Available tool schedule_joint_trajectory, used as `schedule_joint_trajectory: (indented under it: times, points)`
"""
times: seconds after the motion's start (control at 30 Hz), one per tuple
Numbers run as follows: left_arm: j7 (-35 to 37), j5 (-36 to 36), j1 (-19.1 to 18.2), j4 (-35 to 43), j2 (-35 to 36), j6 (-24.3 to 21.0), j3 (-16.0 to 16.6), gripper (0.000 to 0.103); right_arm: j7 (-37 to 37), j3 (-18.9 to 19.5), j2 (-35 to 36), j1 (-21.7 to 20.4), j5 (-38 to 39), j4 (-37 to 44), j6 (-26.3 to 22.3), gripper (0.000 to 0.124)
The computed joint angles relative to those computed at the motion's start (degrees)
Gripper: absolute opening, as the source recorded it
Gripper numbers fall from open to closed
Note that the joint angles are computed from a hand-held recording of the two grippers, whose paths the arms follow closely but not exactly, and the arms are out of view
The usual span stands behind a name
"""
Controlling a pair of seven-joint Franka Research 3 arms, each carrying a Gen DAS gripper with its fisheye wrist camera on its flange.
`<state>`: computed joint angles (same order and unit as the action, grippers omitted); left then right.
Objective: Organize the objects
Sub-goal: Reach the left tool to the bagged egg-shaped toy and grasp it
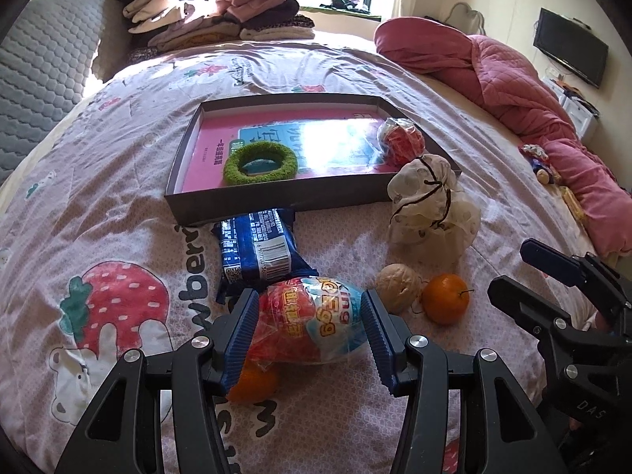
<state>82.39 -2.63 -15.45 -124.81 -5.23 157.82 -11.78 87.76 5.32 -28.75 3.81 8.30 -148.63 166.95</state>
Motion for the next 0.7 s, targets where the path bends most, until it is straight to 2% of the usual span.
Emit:
schedule_joint_trajectory:
  times: [0.33,0.53,0.63,0.7]
  points:
    - [6.85,-7.07,-0.51,0.28,0.93,-1.32,0.53,0.067,-1.97,-1.57,2.14,1.68,1.15,0.33,-1.8,0.058]
    - [11.12,-12.45,-0.67,1.07,1.96,-3.23,0.39,0.068,-1.92,-1.2,3.48,1.24,0.79,0.34,-2.08,0.058]
    - [9.69,-9.78,-0.32,0.68,2.24,-2.04,-0.37,0.068,-1.24,-0.46,3.9,0.44,-0.24,0.07,-1.24,0.058]
    - [10.49,-10.69,-0.37,0.89,2.46,-2.23,-0.41,0.068,-0.69,0.17,4.15,-0.23,-1.15,-0.12,-0.63,0.058]
